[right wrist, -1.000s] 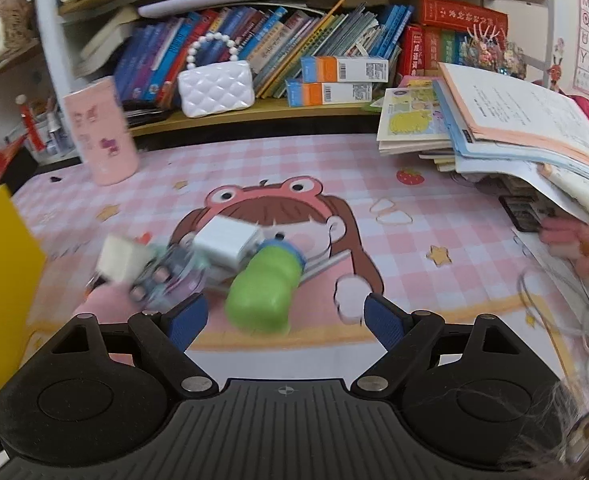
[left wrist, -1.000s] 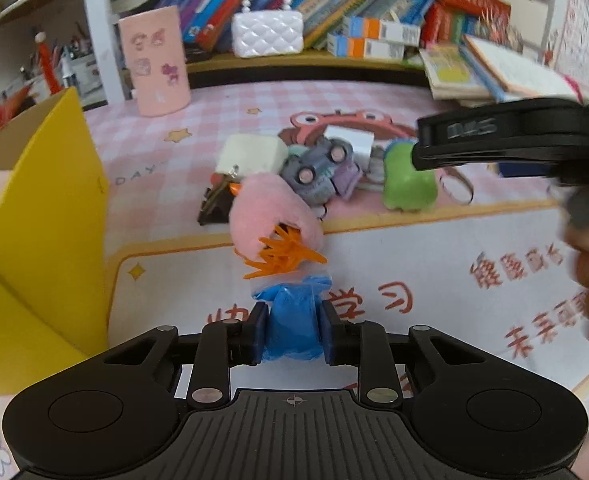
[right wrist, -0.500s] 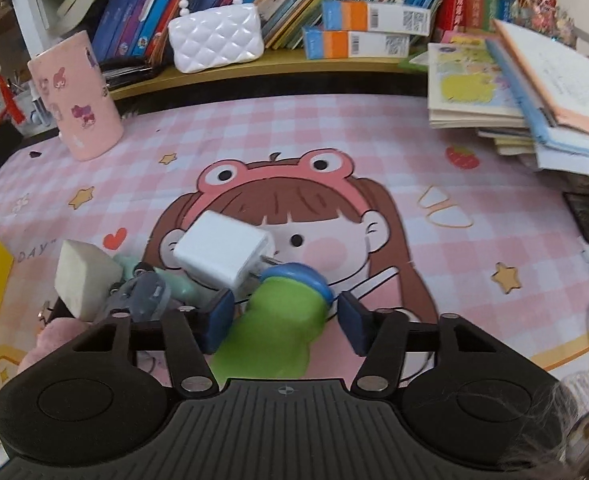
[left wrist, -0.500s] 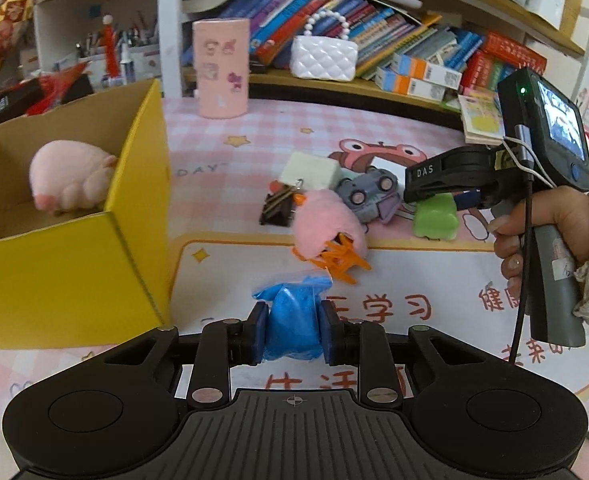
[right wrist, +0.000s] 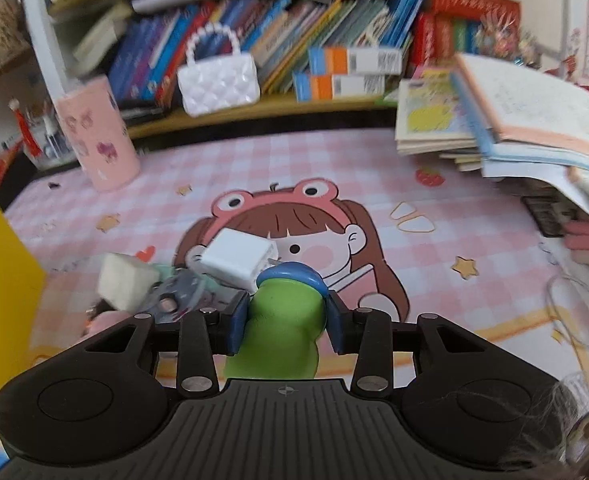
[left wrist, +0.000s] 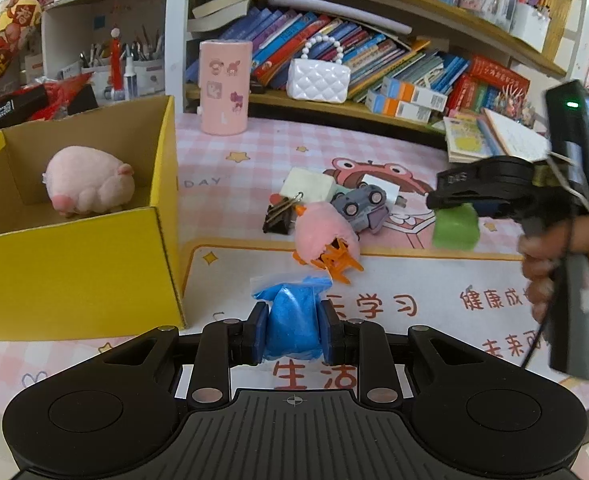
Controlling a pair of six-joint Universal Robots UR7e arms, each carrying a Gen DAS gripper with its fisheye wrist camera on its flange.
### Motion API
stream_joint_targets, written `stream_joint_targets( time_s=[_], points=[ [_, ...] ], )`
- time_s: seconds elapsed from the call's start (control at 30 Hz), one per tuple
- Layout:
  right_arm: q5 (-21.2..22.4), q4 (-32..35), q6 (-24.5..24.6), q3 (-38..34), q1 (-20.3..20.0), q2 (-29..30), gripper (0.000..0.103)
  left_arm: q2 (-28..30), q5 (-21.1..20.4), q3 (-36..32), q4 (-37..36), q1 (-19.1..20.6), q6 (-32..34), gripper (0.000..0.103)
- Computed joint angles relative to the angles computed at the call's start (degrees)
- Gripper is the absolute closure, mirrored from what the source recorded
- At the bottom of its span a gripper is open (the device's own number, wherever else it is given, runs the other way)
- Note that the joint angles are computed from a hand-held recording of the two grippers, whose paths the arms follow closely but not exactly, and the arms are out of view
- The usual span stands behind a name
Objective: Organize objects
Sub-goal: 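Grasp the blue bagged item with the left tool while the right tool grasps the green bottle, then carry the blue bag and green bottle with both tools over the yellow box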
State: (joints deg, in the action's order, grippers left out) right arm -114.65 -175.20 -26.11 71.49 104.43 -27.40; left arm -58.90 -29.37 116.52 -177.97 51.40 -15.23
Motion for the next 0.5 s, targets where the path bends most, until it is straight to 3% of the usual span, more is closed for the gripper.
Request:
stream_joint_targets(
  time_s=[0.23, 0.5],
  points=[
    [1.4, -4.9, 2.3, 15.4, 2.0, -7.9, 0.066, -2.8, -0.1, 4.3, -3.0, -1.1, -0.2, 0.078],
    [1.4, -7.3, 4.7, 27.2, 5.1, -12.5, 0.066, -9.2, 1.4, 11.4, -0.1, -3.1, -5.8, 0.079]
  ],
)
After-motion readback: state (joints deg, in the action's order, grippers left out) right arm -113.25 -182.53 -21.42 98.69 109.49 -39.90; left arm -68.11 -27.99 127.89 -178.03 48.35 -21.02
